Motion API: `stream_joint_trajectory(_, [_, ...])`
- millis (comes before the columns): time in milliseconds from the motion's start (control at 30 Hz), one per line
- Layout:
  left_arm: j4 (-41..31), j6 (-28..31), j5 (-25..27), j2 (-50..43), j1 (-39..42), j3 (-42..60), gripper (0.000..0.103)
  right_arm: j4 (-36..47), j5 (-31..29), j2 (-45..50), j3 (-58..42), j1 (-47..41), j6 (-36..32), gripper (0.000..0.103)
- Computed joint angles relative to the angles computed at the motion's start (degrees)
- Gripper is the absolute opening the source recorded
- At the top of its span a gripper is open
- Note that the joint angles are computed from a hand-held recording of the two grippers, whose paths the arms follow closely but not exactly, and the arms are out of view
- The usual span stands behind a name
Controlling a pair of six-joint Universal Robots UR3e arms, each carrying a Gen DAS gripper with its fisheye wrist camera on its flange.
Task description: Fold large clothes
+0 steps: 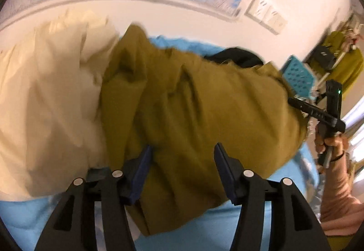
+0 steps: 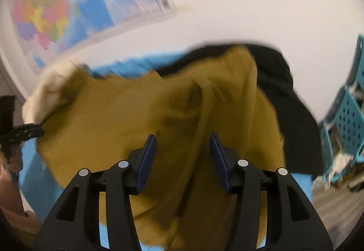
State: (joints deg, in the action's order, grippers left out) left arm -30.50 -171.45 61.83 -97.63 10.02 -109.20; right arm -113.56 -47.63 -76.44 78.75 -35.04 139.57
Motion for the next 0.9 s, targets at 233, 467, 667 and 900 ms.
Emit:
stream_joint_trajectory(233, [5.2, 2.9, -8.7, 13.2, 8.2, -16.1, 0.066, 19.4, 12.7, -7.7, 3.8, -11.5, -10.2, 0.075])
stream_joint_trajectory(467, [-6.8, 11.9, -17.4, 28.1, 21.3, -32.5, 0.075, 51.6, 10.6, -13.5, 7.8, -28.5, -32.0, 0.09])
stream_joint_trajectory(667, [10.8, 1.8, -22.0, 11.4, 16.8, -31.9, 0.077, 42.9, 10.5, -8.5, 13.9, -25.3, -22.2, 0.091])
stream_joint_trajectory(900, [23.1, -9.1, -16.6, 1.7, 8.7, -25.4, 0.081, 27.6, 15.8, -9.9, 20.3, -20.5, -13.6, 0.098])
